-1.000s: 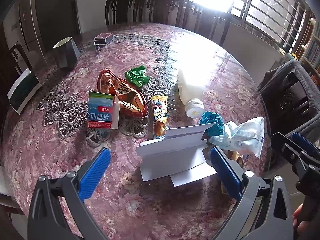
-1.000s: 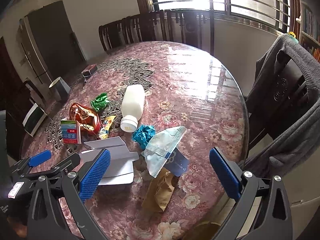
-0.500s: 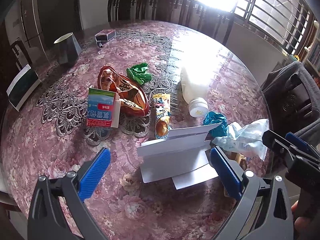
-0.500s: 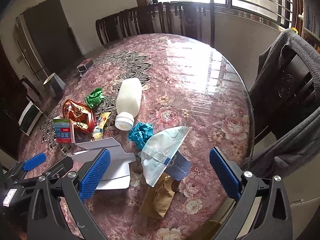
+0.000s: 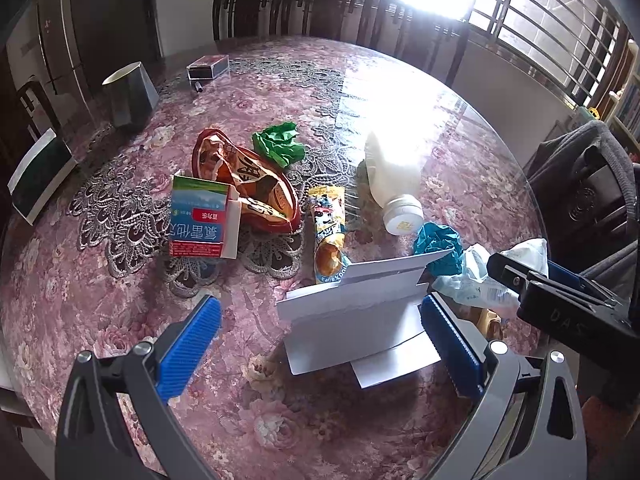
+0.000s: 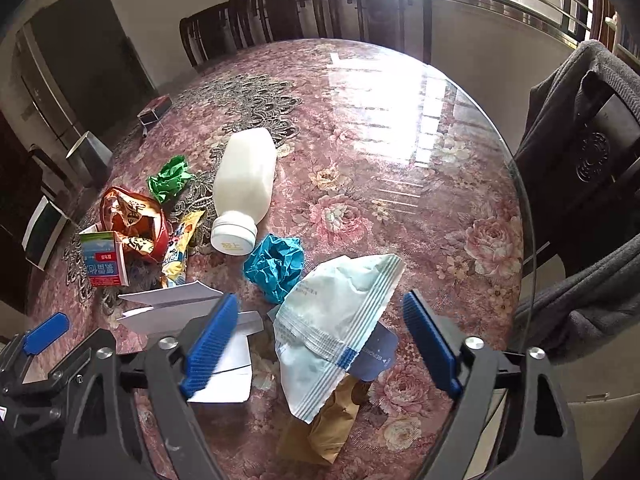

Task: Collect trash
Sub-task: 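Move the right tool to the clear plastic bag while the left tool approaches the white card, then close the right tool on the plastic bag while the left tool grasps the white card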

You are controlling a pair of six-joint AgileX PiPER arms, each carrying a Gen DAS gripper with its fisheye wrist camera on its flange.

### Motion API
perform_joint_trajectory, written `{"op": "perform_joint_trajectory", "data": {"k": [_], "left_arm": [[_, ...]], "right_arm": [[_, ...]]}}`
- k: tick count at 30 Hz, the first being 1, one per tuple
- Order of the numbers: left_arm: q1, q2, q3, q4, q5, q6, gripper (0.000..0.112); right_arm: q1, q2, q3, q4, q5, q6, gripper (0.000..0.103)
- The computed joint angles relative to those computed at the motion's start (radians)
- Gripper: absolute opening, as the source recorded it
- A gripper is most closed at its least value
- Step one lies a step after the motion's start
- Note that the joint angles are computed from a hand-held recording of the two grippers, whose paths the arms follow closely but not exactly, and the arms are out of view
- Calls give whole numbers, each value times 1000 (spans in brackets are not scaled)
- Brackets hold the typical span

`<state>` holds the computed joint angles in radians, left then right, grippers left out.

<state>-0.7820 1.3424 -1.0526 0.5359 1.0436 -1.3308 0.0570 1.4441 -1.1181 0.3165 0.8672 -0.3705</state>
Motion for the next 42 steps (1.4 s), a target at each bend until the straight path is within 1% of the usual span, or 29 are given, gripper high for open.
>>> {"op": "perform_joint_trajectory", "data": {"k": [1, 3, 4, 5, 7, 8, 9, 10, 14, 17, 19, 23, 25, 27, 31, 39, 40, 42], "left_arm": [[2, 1, 0, 0, 0, 1, 99], [8, 3, -1, 0, -1, 5, 99], [9, 3, -2, 0, 1, 6, 99], [13, 4, -3, -1, 1, 12, 99], [18, 8, -7, 1, -2, 19, 99], [22, 9, -8, 0, -8, 24, 99], [24, 9, -10, 2, -15, 28, 99], [24, 10, -12, 7, -19, 27, 99], [23, 18, -22, 28, -39, 37, 99], [27, 26, -29, 55, -68, 69, 99], [33, 32, -34, 68, -105, 113, 99], [34, 100, -87, 87, -89, 234, 99], [41, 131, -109, 72, -81, 280, 99], [49, 148, -116, 50, -84, 295, 99], [68, 155, -103, 3, -113, 315, 99], [89, 195, -101, -26, -119, 368, 99], [93, 195, -96, -32, -124, 371, 98], [94, 200, -95, -36, -118, 375, 87]], "right_arm": [[4, 8, -3, -7, 4, 6, 66], [3, 25, -8, -1, 17, -6, 50], [5, 25, -4, 1, 14, -10, 50], [3, 21, 1, 8, 10, -19, 48], [7, 14, 6, 5, 6, -28, 41], [4, 11, 9, 13, 6, -38, 38], [4, 7, 11, 11, 2, -37, 28], [3, 5, 10, 11, 2, -43, 26], [-13, -8, 8, 12, 10, -53, 23], [-30, -29, 9, 18, 10, -64, 23], [-47, -42, 7, 32, 14, -75, 23], [-78, -62, -1, 54, 25, -85, 23], [-85, -69, 1, 51, 24, -83, 23], [-98, -70, 0, 61, 31, -87, 23], [-112, -81, 5, 61, 36, -83, 23], [-105, -94, 7, 55, 37, -73, 23], [-106, -95, 7, 56, 35, -71, 24], [-108, -99, 9, 58, 35, -70, 24]]}}
